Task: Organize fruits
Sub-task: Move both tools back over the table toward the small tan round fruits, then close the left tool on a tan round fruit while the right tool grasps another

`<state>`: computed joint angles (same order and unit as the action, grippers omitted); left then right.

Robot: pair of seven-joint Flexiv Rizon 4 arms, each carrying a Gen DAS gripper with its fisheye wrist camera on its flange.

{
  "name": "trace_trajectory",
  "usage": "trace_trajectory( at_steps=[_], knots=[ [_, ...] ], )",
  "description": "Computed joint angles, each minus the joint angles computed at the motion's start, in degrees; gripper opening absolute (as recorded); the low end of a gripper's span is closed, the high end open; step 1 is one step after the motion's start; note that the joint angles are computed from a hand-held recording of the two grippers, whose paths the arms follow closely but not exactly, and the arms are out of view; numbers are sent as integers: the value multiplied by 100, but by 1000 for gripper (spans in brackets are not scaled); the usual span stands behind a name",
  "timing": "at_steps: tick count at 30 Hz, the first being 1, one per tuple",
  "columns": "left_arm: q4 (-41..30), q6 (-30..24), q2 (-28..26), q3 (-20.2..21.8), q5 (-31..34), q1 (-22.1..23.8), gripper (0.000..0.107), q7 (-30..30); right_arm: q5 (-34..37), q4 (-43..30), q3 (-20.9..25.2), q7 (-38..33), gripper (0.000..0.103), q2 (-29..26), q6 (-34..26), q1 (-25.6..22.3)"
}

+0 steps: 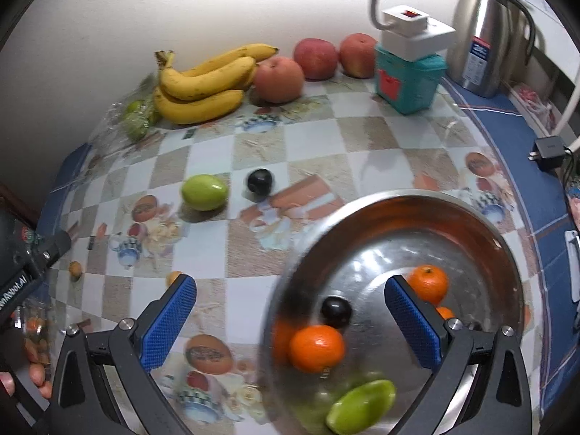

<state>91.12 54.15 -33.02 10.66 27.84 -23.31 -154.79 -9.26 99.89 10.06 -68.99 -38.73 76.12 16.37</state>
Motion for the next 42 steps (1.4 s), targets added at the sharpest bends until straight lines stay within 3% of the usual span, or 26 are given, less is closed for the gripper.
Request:
trace_trajectory(
  at_steps=[11, 19, 23, 26, 28, 30, 32, 34, 35, 37, 42],
  knots=[
    [894, 611, 468, -61, -174, 693, 103, 1067, 196, -356, 640, -617, 103, -221, -206, 22],
    [1390, 1129, 485, -265, -916, 1242, 103, 2235, 351, -638, 637, -788, 102, -396, -433, 252],
    [1350, 1132, 344, -257, -1081, 1226, 103, 2854, 414, -816, 629, -844, 99, -520, -690, 301],
    [1545, 1341, 277, -538, -1674, 1530, 103, 3350, 551, -927, 721, -963, 98, -586, -854, 246],
    [1687, 1500, 216, -755, -2139, 1748, 102, 3735, 623, -985, 730, -1008, 92, -622, -917, 255],
    [1694, 1449, 156, -727, -2371, 1727, 102, 3917, 640, -1041, 694, -1035, 83, -649, -1011, 302],
    [1687, 1409, 101, -620, -2498, 1649, 100, 3985, 626, -1094, 637, -1046, 80, -674, -1122, 357],
    [1749, 1525, 73, -647, -2671, 1685, 87, 4105, 652, -1121, 607, -1042, 73, -689, -1169, 381],
    [1803, 1586, 59, -753, -2825, 1777, 85, 4245, 680, -1147, 616, -1047, 67, -705, -1204, 375],
    [1837, 1622, 21, -845, -3032, 1836, 82, 4458, 730, -1203, 625, -1046, 64, -740, -1317, 372],
    [1703, 1455, -90, -658, -3094, 1653, 59, 4601, 716, -1239, 504, -922, 45, -787, -1402, 460]
  ],
)
